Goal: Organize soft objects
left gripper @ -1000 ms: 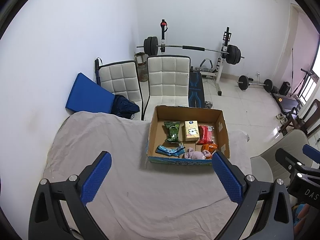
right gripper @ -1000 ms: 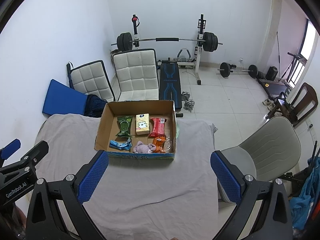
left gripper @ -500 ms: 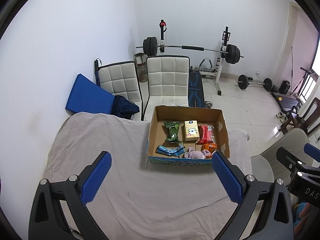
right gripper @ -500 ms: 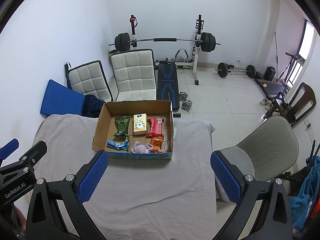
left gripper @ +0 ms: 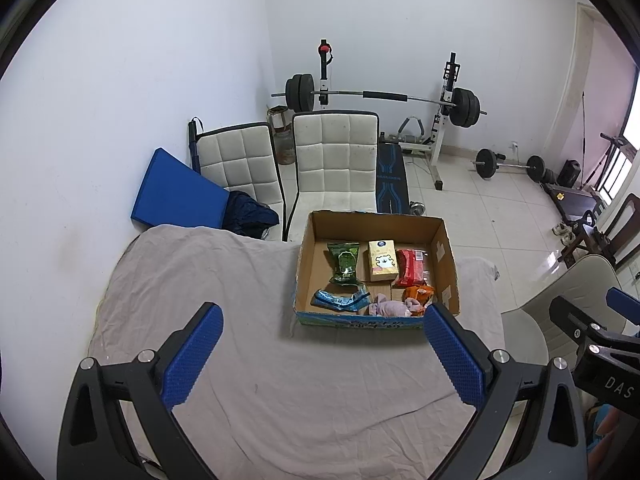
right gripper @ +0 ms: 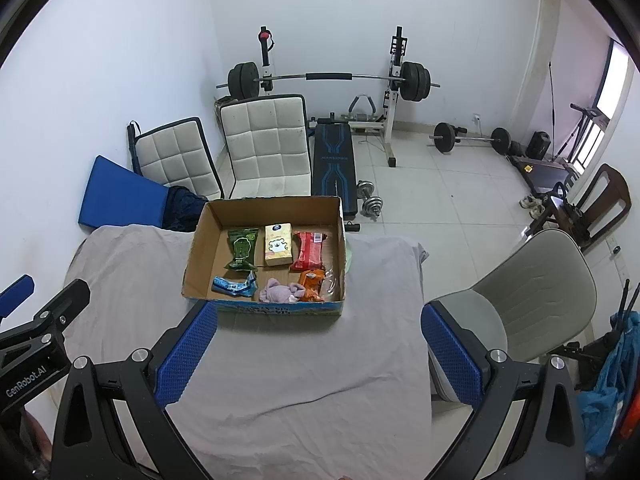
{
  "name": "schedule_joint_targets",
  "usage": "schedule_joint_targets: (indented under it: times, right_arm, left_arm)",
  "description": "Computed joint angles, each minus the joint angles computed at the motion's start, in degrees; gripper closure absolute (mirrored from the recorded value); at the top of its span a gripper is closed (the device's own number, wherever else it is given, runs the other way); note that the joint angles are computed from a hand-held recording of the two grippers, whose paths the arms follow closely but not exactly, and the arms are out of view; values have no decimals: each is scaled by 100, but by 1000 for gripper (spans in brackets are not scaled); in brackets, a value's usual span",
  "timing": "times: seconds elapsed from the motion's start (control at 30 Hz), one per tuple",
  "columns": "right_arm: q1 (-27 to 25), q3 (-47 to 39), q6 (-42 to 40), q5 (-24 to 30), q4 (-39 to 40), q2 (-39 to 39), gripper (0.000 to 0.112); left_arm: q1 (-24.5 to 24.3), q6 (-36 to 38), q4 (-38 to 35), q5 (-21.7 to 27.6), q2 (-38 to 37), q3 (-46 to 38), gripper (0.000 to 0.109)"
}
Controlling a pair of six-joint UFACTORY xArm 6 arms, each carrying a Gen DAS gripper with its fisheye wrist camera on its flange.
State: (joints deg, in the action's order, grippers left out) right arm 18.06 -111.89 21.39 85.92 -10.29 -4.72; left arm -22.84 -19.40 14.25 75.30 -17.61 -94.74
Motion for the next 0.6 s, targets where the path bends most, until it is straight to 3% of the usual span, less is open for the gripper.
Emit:
schedule_joint_targets:
  times: [0.6]
  right_arm:
    - [38,-183,-18,76,-38,113,9]
  left_arm:
    - [-6,43,-11,0,-24,-28,6]
